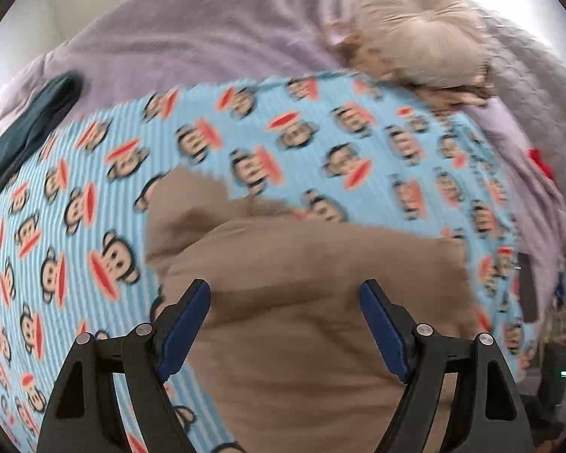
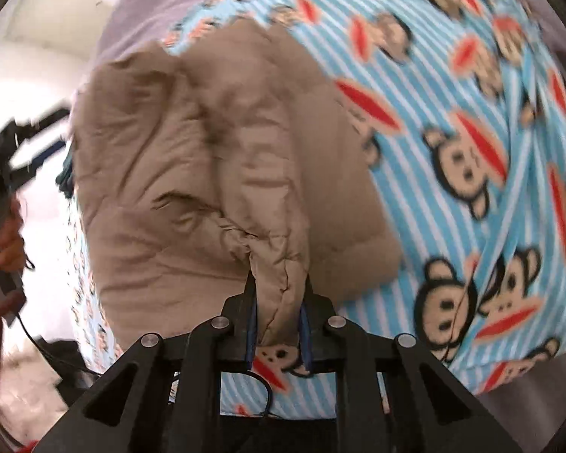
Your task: Fold large clothes
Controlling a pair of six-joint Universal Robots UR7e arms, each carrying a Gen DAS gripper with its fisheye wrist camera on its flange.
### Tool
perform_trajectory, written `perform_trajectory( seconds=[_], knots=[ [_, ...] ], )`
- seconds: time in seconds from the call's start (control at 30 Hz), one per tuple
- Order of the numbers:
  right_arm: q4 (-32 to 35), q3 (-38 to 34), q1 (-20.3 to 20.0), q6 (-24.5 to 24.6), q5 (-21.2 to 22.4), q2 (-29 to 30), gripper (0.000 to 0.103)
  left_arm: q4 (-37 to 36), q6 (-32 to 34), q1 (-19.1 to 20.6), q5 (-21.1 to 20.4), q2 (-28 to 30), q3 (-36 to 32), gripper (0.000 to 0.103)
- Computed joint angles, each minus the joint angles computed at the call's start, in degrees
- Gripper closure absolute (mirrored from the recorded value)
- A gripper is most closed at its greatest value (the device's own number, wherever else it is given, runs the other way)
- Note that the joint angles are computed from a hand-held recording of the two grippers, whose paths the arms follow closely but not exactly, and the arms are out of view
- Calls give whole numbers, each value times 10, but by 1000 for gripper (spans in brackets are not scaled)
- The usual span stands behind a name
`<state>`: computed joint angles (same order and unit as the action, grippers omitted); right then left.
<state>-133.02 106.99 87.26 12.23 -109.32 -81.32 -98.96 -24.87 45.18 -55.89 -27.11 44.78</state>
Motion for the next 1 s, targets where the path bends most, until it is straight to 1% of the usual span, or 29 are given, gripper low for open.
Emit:
perform_trajectory(
  seconds=[0.07,0.13,0.17,0.27,0.3,0.4,0.47,0.53,0.57,0.6,0.67,0.7,0.73,0.77,0.8,0.87,0.9,1.0],
  knots=[
    [0,3,-9,5,11,-3,83,0,-6,7,1,11,0,21],
    [-2,4,-10,-1,5,2,84,9,-1,6,16,34,-14,21],
    [-8,-1,-8,-3,-4,16,84,17,3,5,20,50,-29,21],
    [-14,4,-4,6,-24,27,83,51,27,-1,28,104,-96,21],
    [-20,8,-9,12,-23,27,83,62,36,-2,29,123,-121,21],
    [-34,26,-29,28,-10,21,83,89,47,-9,38,159,-168,21],
    [-24,27,-36,49,2,13,83,101,44,-12,48,169,-179,21],
    [-14,19,-31,57,-5,6,81,95,43,-10,48,163,-169,21],
    [-19,19,-27,53,-11,-1,77,94,42,-10,47,160,-165,21],
    [-27,25,-25,46,-15,-10,77,92,43,-9,46,157,-161,21],
    [-50,25,-10,28,-33,-21,76,87,44,-9,46,152,-153,21],
    [-67,22,-2,12,-41,-21,74,85,44,-10,47,151,-150,21],
    [-80,16,3,-6,-41,-19,71,82,43,-10,49,149,-146,21],
    [-88,7,8,-22,-39,-14,71,82,41,-11,51,148,-144,21],
    [-84,-6,14,-31,-37,-6,71,82,38,-12,53,148,-143,21],
    [-72,-35,21,-63,-29,21,71,88,30,-13,57,148,-144,21],
    [-58,-60,28,-72,-35,45,71,93,25,-14,59,149,-147,21],
    [-24,-81,32,-88,-39,75,71,109,8,-16,65,148,-151,21]
  ],
)
